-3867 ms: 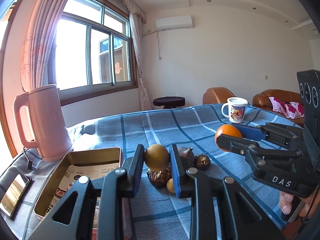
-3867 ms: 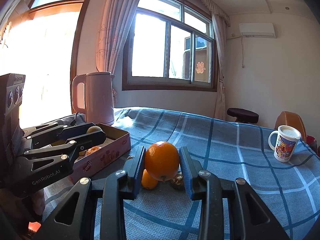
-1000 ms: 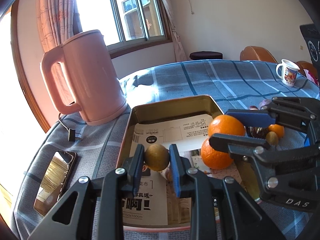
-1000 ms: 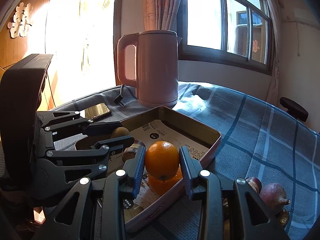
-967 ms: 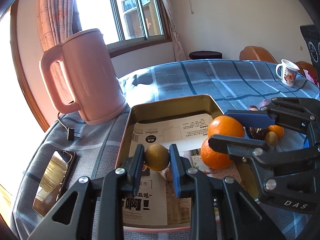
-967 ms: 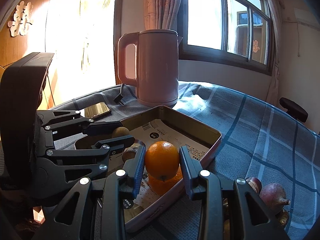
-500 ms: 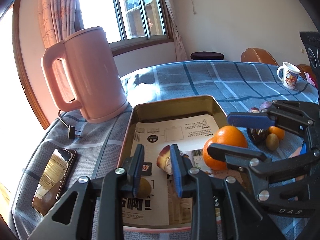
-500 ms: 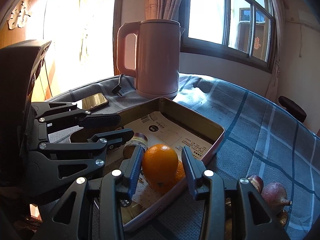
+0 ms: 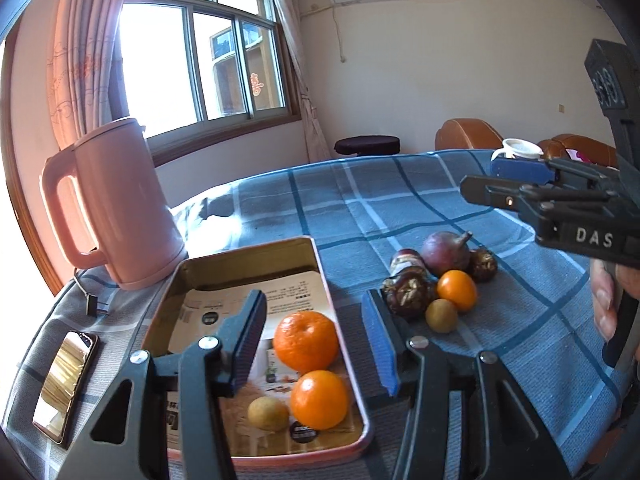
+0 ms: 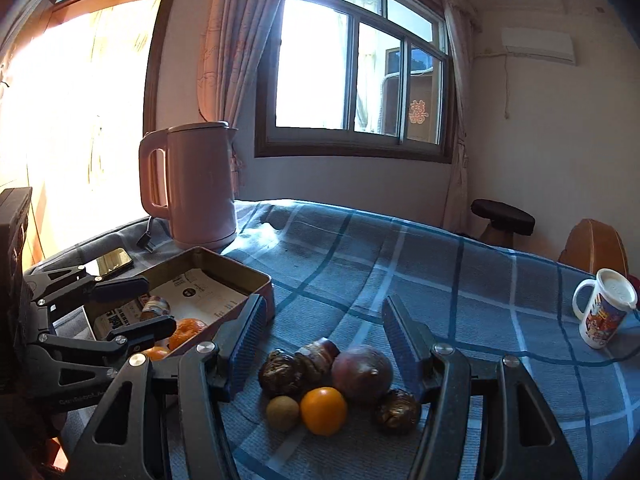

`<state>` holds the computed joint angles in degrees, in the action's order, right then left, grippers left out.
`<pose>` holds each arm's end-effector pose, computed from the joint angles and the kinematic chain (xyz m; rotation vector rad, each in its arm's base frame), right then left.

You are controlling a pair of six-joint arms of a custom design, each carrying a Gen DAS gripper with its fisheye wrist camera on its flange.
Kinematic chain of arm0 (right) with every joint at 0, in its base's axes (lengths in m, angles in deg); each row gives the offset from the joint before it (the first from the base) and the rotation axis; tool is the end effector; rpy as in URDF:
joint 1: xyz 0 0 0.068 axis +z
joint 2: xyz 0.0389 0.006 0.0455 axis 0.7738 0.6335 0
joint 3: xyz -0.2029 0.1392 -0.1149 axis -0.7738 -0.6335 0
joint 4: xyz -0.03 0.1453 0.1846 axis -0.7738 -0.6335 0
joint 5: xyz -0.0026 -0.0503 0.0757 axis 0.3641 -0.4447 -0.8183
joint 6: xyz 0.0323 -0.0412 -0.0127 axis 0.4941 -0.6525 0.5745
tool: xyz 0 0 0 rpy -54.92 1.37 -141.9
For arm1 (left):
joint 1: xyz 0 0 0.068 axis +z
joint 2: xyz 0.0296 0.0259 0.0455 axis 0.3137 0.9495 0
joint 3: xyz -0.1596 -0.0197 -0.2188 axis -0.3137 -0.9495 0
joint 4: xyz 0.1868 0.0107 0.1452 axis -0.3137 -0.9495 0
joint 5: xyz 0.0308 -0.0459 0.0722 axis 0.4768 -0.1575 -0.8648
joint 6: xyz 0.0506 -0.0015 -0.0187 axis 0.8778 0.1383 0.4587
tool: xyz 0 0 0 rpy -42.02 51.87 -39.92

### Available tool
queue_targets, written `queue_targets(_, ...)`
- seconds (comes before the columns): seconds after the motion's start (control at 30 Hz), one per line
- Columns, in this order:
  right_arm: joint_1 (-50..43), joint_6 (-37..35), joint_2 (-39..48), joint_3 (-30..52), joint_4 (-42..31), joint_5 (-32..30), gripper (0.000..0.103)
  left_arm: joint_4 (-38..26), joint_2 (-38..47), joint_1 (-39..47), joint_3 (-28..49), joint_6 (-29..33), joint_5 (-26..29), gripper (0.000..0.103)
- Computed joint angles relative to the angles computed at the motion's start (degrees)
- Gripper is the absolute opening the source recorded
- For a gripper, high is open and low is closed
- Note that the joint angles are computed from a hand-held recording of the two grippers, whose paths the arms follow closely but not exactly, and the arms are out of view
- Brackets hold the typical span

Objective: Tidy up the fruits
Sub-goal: 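Move both open tools back to the fruit pile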

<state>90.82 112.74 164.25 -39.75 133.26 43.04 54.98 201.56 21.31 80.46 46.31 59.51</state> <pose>0.2775 0.2012 0.0083 0.1211 1.9969 -0.1600 0.3539 -0.0021 -0.0209 0.8378 1.9087 -0.3139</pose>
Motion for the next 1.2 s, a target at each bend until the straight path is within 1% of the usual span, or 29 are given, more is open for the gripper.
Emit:
queue_targets(0.1, -1.9, 4.0, 0.0, -2.6, -0.9, 0.1, 0.062, -0.4, -0.9, -2.1, -2.0, 1.2, 0.7, 0.052)
queue_targets(0.23, -4.0, 8.1, 1.9, -2.3, -4.1, -2.2, 0.062, -1.2, -1.4, -5.7, -3.3, 2.3, -0.7, 0.052)
queue_targets(0.33, -6.1, 9.8, 2.3, -2.2, -5.6, -6.2, 0.062, -7.1, -2.2, -8.6, -1.7, 3.9, -1.2, 0.052)
queue_targets(0.37, -6.6, 10.1, 2.4, -1.4, -7.2, -7.1, 0.062, -8.9, -2.0, -9.5, -0.8, 4.1, -1.9, 0.054)
queue_targets(0.5, -9.1, 11.1, 3.0, 1.5, -13.0, -13.3, 0.062, -8.9, -1.7, -11.5, 0.0, 3.1, -3.7, 0.054)
queue_targets(0.57, -10.3, 11.3, 3.4, 1.8, -13.2, -15.9, 0.062, -10.2, -1.6, -11.8, 0.9, 3.1, -3.5, 0.054)
queue_targets(0.63, -11.5, 10.8, 4.0, 3.2, -15.1, -19.6, 0.062, -11.3, -1.5, -11.9, 1.5, 3.0, -3.2, 0.054)
queue_targets(0.73, -11.7, 10.6, 4.4, 3.5, -15.3, -20.9, 0.062, -13.7, -1.6, -11.9, 2.5, 3.6, -2.1, 0.054)
queue_targets(0.83, -13.4, 11.5, 5.0, 3.3, -14.8, -24.7, 0.061, -14.1, -1.5, -12.3, 2.7, 3.9, -2.1, 0.054)
queue_targets(0.87, -13.9, 12.0, 5.2, 2.3, -13.0, -25.4, 0.060, -13.8, -1.5, -12.5, 2.6, 4.0, -2.2, 0.054)
queue_targets(0.9, -14.1, 12.6, 5.2, 1.3, -11.3, -25.3, 0.055, -13.5, -1.5, -12.6, 2.4, 4.0, -2.3, 0.054)
queue_targets(0.97, -14.2, 12.9, 5.2, 1.4, -11.9, -25.6, 0.054, -13.9, -1.5, -13.1, 2.5, 4.4, -2.4, 0.054)
queue_targets(1.03, -14.4, 12.2, 5.3, 2.9, -14.4, -26.4, 0.054, -13.6, -1.5, -13.7, 2.2, 4.8, -2.5, 0.054)
queue_targets(1.07, -14.4, 12.0, 5.4, 4.1, -16.5, -26.6, 0.054, -13.6, -1.5, -14.0, 2.0, 4.9, -2.5, 0.052)
queue_targets(1.13, -13.8, 11.7, 5.3, 5.3, -18.9, -25.2, 0.053, -12.8, -1.6, -14.5, 1.7, 4.5, -3.5, 0.052)
queue_targets(1.2, -13.8, 11.7, 5.2, 5.2, -19.1, -24.9, 0.050, -15.2, -1.7, -14.4, 2.8, 4.6, -2.6, 0.052)
